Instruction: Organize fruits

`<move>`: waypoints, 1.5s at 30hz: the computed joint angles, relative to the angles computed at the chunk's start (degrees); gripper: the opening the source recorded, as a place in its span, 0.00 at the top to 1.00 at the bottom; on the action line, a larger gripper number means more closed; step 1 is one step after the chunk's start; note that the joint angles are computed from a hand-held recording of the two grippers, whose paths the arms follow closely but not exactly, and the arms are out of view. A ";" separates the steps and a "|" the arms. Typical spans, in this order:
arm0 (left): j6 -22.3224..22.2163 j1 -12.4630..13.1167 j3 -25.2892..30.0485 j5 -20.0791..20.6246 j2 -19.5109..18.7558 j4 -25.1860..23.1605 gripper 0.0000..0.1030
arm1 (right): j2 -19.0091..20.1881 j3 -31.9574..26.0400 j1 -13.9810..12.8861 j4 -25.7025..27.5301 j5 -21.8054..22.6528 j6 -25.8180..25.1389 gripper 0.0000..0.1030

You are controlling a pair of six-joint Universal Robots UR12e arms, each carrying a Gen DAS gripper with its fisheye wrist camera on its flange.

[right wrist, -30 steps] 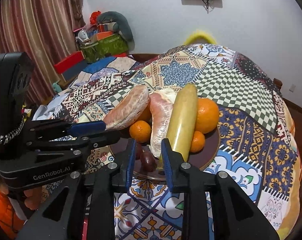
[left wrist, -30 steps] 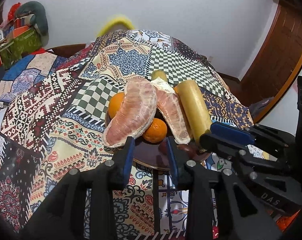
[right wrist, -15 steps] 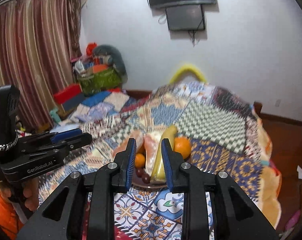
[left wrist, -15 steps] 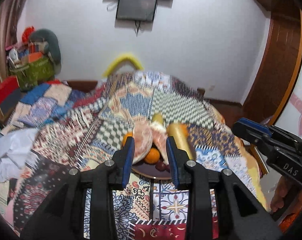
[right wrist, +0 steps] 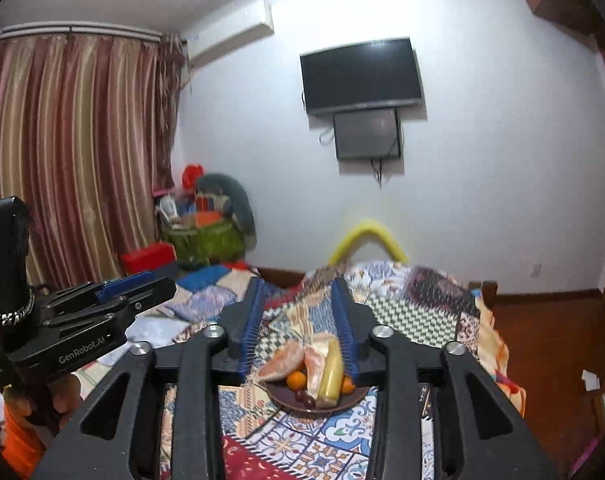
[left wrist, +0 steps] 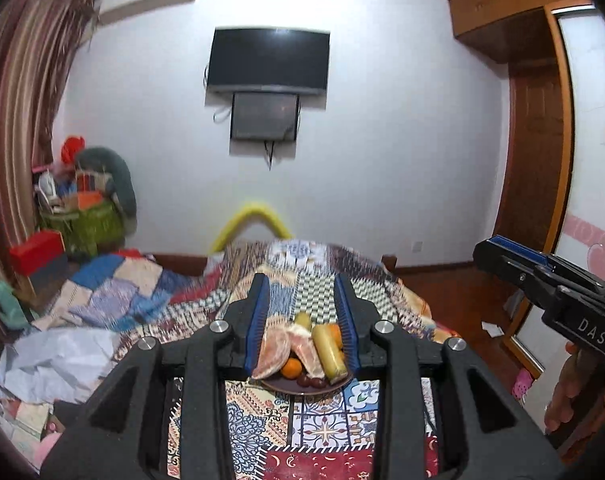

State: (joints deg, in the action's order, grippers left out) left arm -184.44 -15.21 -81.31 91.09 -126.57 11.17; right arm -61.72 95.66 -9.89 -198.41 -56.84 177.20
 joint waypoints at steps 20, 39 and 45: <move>0.71 -1.17 -7.41 3.90 4.28 9.36 0.16 | -1.58 4.47 1.12 -9.59 -7.32 3.18 0.00; 0.06 -1.28 -7.13 4.40 3.85 8.25 0.01 | -2.44 5.84 0.82 -9.07 -8.52 3.03 0.00; -0.30 -1.26 -6.79 4.26 3.69 7.79 0.01 | -2.51 5.82 0.81 -8.80 -8.67 3.19 0.00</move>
